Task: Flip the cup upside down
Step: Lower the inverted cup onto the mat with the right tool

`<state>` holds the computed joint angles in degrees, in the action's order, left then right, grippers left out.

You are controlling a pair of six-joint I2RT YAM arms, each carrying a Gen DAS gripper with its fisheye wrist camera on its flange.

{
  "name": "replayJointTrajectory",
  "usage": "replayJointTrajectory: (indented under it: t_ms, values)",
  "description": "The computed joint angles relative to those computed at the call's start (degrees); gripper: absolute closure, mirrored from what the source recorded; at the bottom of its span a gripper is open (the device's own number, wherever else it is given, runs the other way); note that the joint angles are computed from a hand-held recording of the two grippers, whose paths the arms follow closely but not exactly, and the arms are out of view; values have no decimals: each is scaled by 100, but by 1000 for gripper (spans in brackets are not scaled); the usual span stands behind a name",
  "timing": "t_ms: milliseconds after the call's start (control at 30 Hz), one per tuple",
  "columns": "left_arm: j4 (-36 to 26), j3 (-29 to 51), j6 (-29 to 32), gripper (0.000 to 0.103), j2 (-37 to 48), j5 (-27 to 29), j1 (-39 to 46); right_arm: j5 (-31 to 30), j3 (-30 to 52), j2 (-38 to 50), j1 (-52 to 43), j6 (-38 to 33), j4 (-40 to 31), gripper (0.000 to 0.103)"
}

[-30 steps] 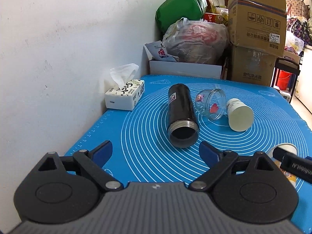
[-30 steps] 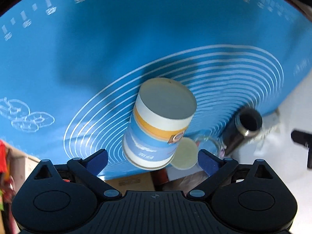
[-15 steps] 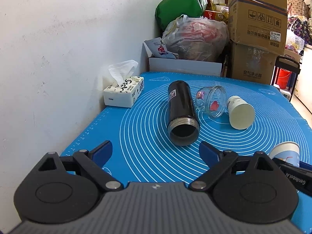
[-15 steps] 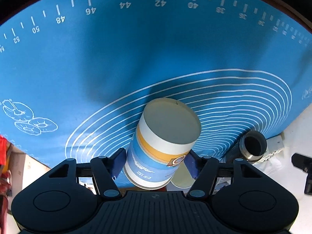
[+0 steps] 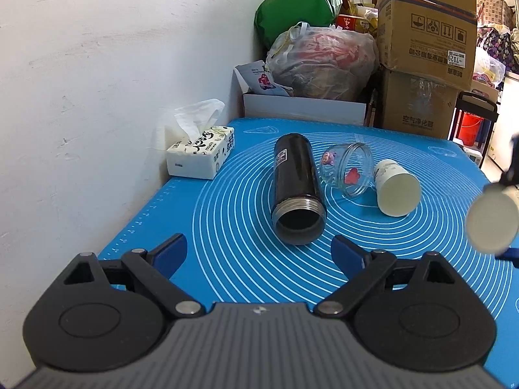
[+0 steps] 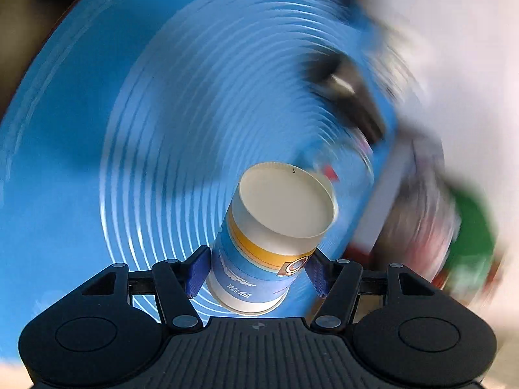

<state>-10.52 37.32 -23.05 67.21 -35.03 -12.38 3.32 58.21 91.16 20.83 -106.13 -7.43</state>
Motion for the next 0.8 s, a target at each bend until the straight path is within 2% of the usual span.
replayJointTrajectory:
  t_ms: [100, 200, 500, 667, 800]
  values:
    - [6, 69, -28, 8, 90, 36, -19, -481, 797, 165, -182, 1791, -956, 44]
    - [-37, 150, -45, 8, 190, 94, -28, -959, 1302, 375, -404, 3218, -1422, 43]
    - [-84, 271, -165, 8, 397, 362, 74, -2431, 1424, 1018, -1246, 6623, -1276, 43]
    - [-21, 277, -154, 8, 467, 254, 16, -2458, 1035, 1246, -1334, 7760, -754, 43]
    - [36, 276, -123, 8, 551, 193, -35, -2366, 814, 1347, -1302, 8063, -335, 43]
